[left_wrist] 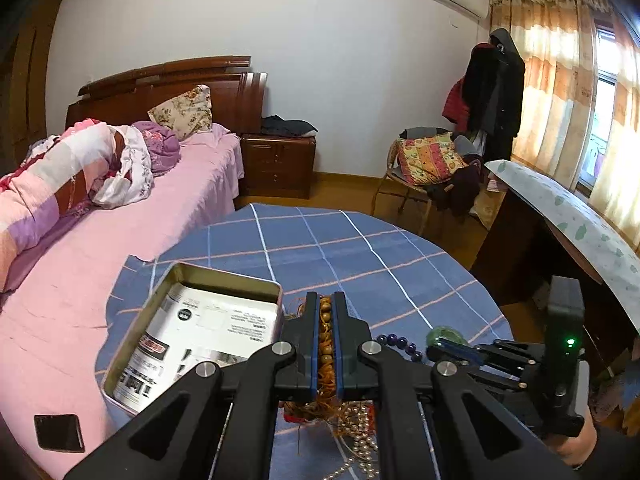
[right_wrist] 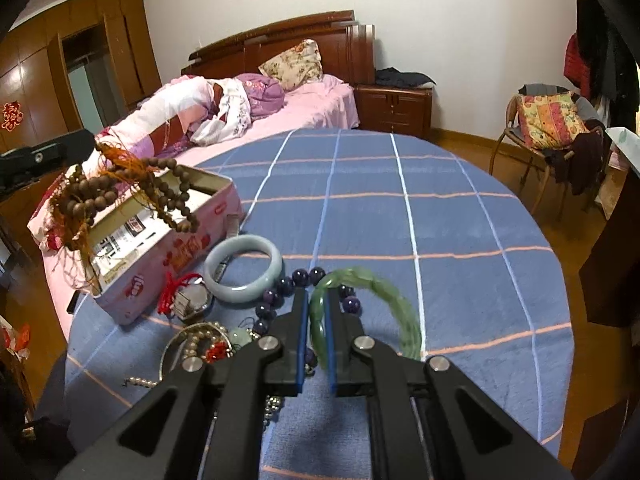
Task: Organize jewelry
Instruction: 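Lower the bead strand into the tin with the left tool while the right tool releases the green bangle there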
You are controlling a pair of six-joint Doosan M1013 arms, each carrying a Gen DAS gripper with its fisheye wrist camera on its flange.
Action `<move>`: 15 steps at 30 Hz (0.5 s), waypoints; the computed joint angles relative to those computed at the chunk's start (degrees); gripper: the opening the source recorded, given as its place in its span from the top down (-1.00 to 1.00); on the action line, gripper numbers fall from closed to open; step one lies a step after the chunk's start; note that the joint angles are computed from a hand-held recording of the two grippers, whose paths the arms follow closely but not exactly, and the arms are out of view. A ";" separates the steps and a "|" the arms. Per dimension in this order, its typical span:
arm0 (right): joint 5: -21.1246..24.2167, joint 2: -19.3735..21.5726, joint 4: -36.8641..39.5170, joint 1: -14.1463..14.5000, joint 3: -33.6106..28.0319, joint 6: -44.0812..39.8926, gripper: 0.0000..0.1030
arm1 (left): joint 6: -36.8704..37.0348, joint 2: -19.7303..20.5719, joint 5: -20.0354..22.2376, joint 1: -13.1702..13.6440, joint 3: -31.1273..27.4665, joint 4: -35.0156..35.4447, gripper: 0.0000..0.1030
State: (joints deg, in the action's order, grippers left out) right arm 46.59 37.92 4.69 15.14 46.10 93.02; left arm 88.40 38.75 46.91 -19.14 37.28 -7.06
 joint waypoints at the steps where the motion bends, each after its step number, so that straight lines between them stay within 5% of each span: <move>1: -0.47 -0.14 0.09 0.01 0.16 -0.05 0.81 | -0.04 -0.03 -0.14 0.08 0.00 0.27 0.92; 15: 1.92 2.90 1.81 0.54 -6.92 -4.60 0.81 | -6.67 0.76 -0.75 1.78 -1.46 7.79 0.92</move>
State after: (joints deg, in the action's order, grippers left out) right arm 48.51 40.82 6.50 15.68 39.19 88.42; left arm 81.73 39.51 46.16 -17.36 35.82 0.74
